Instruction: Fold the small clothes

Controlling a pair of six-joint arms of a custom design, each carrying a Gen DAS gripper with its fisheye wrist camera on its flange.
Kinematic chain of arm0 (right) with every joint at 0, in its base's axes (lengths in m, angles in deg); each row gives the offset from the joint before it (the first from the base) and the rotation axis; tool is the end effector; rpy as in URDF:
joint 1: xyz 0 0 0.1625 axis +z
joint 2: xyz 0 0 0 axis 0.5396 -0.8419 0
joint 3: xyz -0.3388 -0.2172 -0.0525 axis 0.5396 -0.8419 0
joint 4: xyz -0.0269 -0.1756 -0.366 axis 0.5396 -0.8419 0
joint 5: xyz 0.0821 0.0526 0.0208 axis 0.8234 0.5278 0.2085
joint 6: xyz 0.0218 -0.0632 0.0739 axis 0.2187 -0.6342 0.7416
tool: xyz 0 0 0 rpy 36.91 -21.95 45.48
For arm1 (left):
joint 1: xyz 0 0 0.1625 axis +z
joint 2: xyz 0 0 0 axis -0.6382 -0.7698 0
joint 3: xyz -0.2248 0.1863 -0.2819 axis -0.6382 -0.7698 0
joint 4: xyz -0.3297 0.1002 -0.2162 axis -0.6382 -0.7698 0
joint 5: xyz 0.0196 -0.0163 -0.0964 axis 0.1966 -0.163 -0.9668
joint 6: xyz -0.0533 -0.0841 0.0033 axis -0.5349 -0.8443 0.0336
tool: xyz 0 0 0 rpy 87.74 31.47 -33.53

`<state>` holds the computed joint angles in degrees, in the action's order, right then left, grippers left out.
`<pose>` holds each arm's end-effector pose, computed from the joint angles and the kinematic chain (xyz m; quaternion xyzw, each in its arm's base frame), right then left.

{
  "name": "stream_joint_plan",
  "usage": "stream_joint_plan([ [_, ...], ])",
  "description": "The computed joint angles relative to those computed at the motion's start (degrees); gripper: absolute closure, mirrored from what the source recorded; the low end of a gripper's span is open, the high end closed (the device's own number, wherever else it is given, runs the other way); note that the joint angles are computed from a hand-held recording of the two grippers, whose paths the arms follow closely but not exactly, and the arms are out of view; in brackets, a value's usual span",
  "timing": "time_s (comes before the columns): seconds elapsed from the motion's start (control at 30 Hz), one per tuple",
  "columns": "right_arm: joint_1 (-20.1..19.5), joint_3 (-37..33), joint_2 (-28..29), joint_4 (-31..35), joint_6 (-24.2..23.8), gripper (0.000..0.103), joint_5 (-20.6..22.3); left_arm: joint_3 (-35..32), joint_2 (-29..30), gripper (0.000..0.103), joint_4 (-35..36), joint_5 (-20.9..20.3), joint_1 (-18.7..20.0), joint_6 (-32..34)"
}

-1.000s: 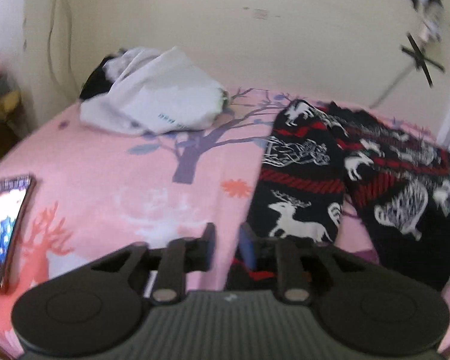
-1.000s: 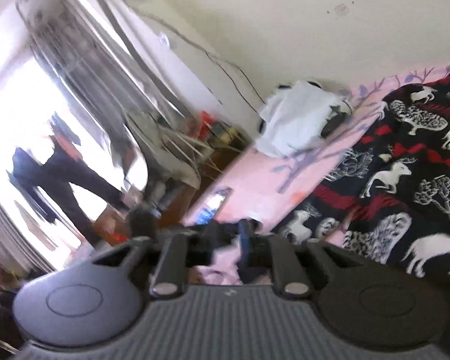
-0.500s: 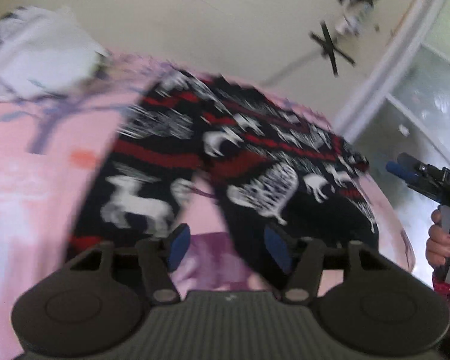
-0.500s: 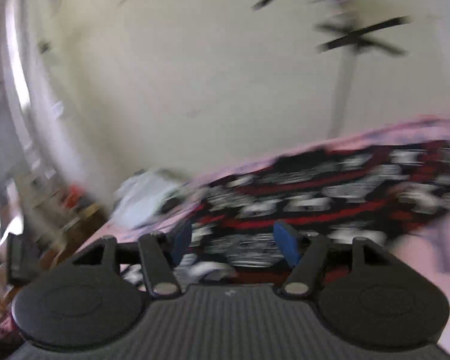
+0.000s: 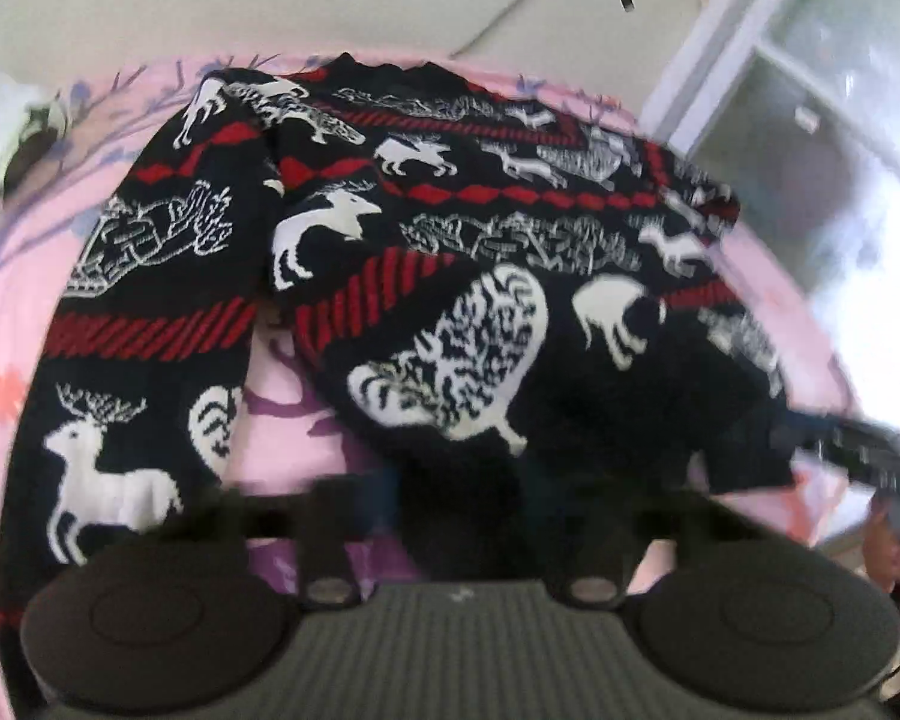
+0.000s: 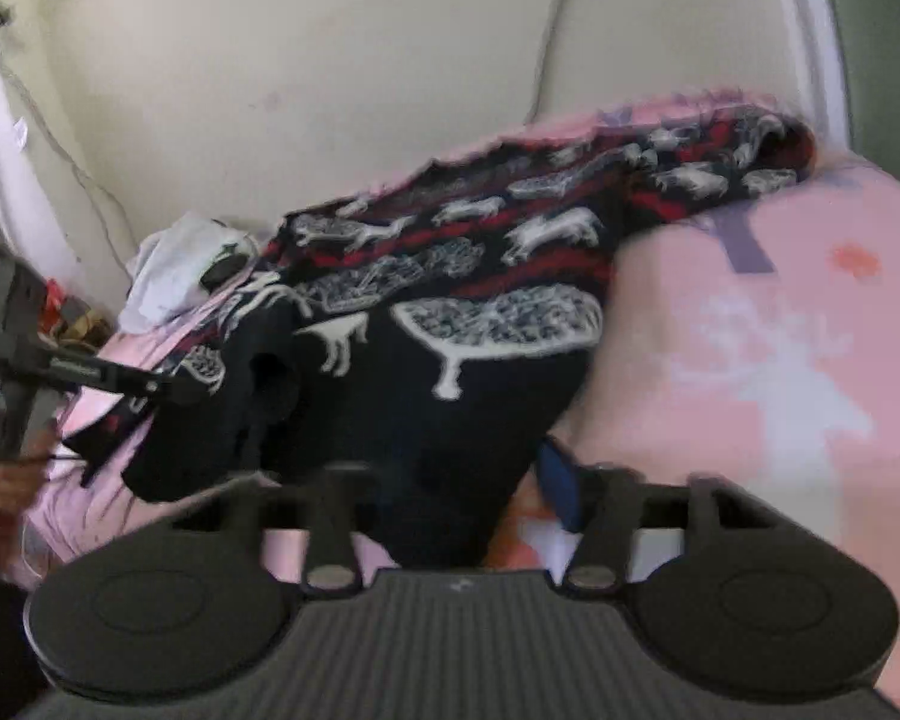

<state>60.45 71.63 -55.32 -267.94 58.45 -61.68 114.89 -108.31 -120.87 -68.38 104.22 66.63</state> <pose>0.1199 -0.4069 0.1182 0.0508 -0.8566 0.4681 0.2111 -0.1073 -0.5925 0.1982 0.3764 0.9147 -0.0873 0.1183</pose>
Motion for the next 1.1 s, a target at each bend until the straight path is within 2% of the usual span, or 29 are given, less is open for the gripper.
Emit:
stream_joint_plan([
  [0.03,0.48,-0.94,0.99,-0.16,-0.99,0.098,-0.73,-0.84,-0.12,0.094,2.2,-0.86,0.29,-0.57],
  [0.1,2.55,-1.59,-1.35,3.45,0.18,0.099,-3.81,-0.4,-2.24,0.095,3.22,-1.38,0.61,-0.52],
  [0.23,6.34,1.2,-8.04,0.95,-1.34,0.099,-6.22,-0.33,-8.99,0.096,5.22,-4.4,2.66,-0.31],
  [0.33,8.08,1.72,-11.63,8.44,0.21,0.099,-10.43,-0.66,-10.95,0.096,6.89,-4.28,4.27,-2.8],
  [0.43,7.71,0.96,-10.75,17.74,1.12,0.098,-14.44,0.17,-9.78,0.096,8.23,-0.41,4.63,-3.95],
  [0.5,6.55,0.37,-8.42,17.82,1.47,0.095,-16.37,0.99,-8.56,0.095,7.3,1.84,4.89,-4.92],
  [0.53,5.3,1.06,-8.42,16.43,1.95,0.092,-14.48,1.81,-8.99,0.089,5.34,1.39,5.03,-4.35],
  [0.57,4.21,1.88,-9.12,15.39,2.8,0.087,-12.41,1.74,-9.18,0.089,5.52,1.29,4.98,-3.9],
  [0.6,3.65,2.55,-10.28,14.5,3.88,0.07,-10.83,2.22,-9.68,0.088,4.29,1.19,4.85,-3.41],
  [0.67,3.67,2.87,-10.8,10.31,2.78,0.058,-9.06,3.09,-10.78,0.082,1.21,1.15,4.27,-2.24],
  [0.77,5.43,0.39,-11.16,8.32,-0.51,0.057,-9.55,3.46,-11.3,0.078,-4.36,0.71,2.89,-0.96],
  [0.83,5.7,-1.79,-10.87,8.82,-0.89,0.056,-6.72,2.7,-10.43,0.074,-7.02,-0.89,2.1,-0.61],
  [0.93,6.11,-5.26,-8.98,12.3,-0.94,0.056,-2.3,1.49,-7.95,0.066,-9.55,-4.32,1.27,0.72],
  [1.0,6.29,-7.32,-6.83,15.16,-1.73,0.057,-0.22,0.4,-5.65,0.065,-9.32,-5.56,0.8,0.93],
  [1.1,6.08,-9.41,-4.45,20.73,-1.67,0.058,0.16,-0.39,-2.87,0.065,-7.55,-5.08,0.74,0.95],
])
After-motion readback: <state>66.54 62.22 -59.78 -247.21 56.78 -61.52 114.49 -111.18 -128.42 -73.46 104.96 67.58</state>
